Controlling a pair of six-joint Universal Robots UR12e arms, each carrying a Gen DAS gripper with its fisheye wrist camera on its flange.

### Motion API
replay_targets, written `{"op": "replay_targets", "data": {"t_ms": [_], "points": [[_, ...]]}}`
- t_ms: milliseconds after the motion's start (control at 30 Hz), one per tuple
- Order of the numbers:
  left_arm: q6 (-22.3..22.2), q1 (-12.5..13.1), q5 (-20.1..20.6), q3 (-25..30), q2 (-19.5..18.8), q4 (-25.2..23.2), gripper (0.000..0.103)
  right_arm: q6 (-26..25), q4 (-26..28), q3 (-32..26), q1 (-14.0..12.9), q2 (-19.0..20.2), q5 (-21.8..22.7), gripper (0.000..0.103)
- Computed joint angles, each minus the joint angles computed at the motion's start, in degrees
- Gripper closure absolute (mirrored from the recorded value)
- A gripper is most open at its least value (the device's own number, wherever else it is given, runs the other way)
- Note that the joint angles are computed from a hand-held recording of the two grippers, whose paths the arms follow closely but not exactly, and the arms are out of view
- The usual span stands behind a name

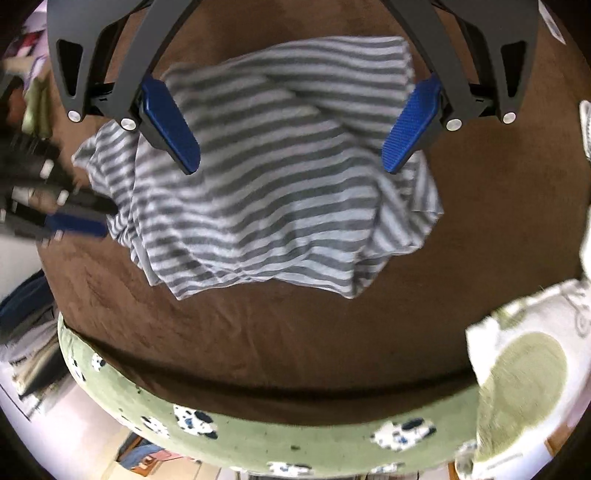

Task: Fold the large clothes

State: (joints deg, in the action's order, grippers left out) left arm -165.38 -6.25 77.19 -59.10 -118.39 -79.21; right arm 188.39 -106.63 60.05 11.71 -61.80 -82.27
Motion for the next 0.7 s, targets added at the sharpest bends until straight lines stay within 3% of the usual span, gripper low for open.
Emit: {"op": "replay_targets", "data": {"t_ms": [233, 433, 700], "points": [[-5.42, -1.04, 1.13, -0.06, -2.04, -3.65, 0.007, 2.27, 5.15, 0.40, 0.51, 1.42, 0.88, 0.073], [-5.60, -1.31, 2.77, -4.71, -0.69, -3.95, 0.006, 4.53, 7.19, 4.78, 0.54, -0.07, 1.16, 0.068], [-5.19, -0.49, 0.47, -11.88, 1.42, 2.50, 0.005, 7.39, 1.02, 11.64, -0.12, -1.93, 3.72, 0.064]]}}
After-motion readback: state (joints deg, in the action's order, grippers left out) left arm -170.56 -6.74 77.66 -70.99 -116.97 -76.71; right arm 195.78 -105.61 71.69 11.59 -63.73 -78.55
